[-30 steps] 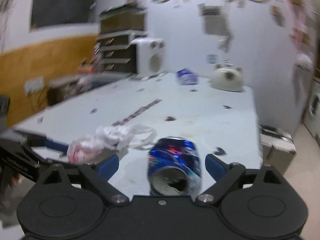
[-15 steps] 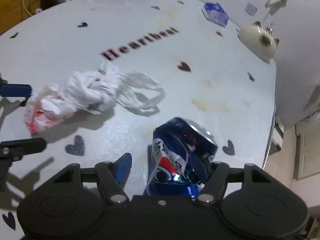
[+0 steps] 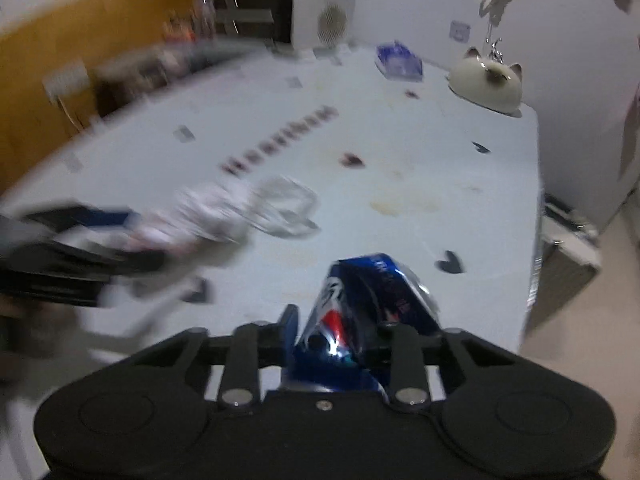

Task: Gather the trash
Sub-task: 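Close the right gripper on the blue can while the left gripper grasps the white bag, then carry the white bag and blue can with both tools over the wastebasket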

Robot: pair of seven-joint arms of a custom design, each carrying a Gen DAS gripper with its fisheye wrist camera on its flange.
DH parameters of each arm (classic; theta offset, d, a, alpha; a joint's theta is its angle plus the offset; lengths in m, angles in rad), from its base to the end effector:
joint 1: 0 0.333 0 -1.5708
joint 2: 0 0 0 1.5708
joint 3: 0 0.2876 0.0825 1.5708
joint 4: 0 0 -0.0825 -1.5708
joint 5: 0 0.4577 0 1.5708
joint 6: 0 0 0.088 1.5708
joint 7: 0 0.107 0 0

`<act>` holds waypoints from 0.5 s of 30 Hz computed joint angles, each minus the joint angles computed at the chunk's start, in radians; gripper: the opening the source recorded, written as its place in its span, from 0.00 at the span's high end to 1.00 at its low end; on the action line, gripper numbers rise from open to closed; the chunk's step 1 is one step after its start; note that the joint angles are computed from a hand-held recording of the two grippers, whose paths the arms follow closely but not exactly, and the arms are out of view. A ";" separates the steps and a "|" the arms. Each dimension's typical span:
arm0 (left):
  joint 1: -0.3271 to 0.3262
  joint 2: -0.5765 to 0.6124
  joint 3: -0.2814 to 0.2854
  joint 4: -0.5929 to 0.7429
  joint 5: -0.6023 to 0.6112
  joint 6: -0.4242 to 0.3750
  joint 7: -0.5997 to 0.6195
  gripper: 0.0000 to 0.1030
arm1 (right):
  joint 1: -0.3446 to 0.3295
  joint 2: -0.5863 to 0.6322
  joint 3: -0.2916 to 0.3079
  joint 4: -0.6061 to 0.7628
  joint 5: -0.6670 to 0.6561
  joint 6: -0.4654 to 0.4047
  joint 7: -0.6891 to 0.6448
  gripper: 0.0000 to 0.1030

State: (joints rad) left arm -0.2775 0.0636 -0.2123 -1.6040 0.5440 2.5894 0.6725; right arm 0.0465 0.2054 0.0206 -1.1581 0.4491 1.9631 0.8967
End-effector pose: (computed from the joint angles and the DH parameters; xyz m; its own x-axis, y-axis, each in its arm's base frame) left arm 0.6169 -0.3347 0.6565 -0.0299 -0.9753 0.2190 -0.5501 -0.1669 -0.8183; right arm 0.6987 0.0733 0.7405 0.6425 -0.7663 -0.0062 -0.5653 -0.4685 -0.6789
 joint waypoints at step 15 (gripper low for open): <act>-0.055 0.090 0.025 0.117 0.043 -0.086 0.017 0.60 | -0.063 -0.319 -0.134 -0.464 0.540 -0.142 0.001 0.78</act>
